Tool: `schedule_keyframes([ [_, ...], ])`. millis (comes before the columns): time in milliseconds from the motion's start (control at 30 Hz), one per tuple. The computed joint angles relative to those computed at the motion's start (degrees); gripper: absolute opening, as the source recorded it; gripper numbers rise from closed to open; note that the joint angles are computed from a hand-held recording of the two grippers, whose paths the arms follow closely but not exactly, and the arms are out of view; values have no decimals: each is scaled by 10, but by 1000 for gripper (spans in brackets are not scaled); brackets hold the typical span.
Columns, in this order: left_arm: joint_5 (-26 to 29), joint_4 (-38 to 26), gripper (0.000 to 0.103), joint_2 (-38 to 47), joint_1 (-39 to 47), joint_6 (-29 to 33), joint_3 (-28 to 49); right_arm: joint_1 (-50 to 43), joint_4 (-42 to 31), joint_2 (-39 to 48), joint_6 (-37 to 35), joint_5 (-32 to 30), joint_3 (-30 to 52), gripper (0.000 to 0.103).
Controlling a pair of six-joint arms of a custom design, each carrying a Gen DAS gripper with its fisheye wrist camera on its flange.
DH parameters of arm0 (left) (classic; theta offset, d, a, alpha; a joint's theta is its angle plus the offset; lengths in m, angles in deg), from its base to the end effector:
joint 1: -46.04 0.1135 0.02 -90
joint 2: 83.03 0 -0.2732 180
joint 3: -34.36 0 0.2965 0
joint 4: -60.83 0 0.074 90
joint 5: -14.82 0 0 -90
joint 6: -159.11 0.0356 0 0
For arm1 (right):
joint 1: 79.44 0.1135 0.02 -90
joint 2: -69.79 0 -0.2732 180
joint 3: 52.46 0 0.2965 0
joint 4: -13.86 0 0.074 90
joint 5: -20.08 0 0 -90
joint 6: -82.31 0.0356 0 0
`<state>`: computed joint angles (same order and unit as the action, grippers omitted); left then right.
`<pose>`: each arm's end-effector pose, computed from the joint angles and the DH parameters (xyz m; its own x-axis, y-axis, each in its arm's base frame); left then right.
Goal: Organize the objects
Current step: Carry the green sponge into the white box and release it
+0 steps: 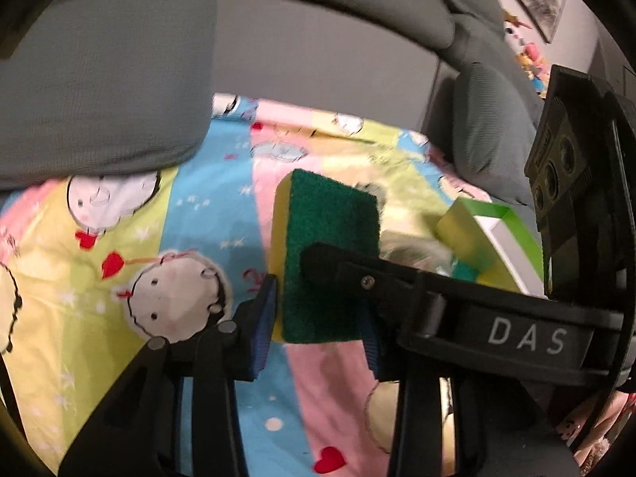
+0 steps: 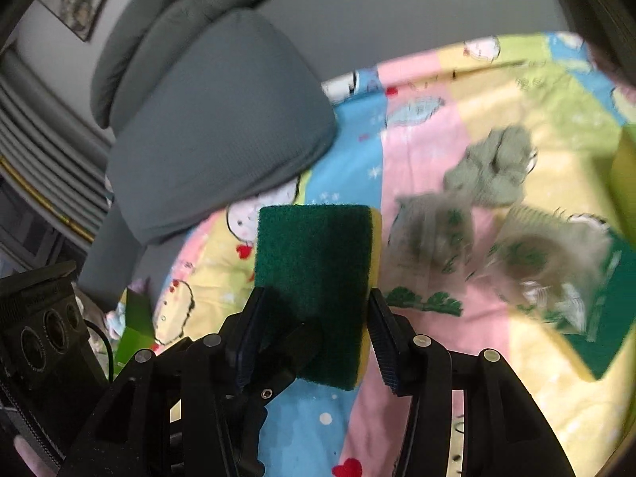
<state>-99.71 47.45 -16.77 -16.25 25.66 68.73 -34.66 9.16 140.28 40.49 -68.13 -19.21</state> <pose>0.1231 -0.2026 0.1314 -0.7003 -0.0122 -0.7138 0.2589 0.9274 -0.2699 0.1756 0.1727 0.1183 -0.8287 0.2270 -0.5115 -0.1049 0.8348 0.5404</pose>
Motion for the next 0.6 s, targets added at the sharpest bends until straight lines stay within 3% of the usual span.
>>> schedule_keyframes([
  [300, -72, -14, 37, 38, -71, 44, 79, -4, -124, -232, -6, 68, -52, 53],
  [600, -63, 15, 37, 119, -98, 115, 167, -41, -305, -486, 0, 111, -90, 53],
])
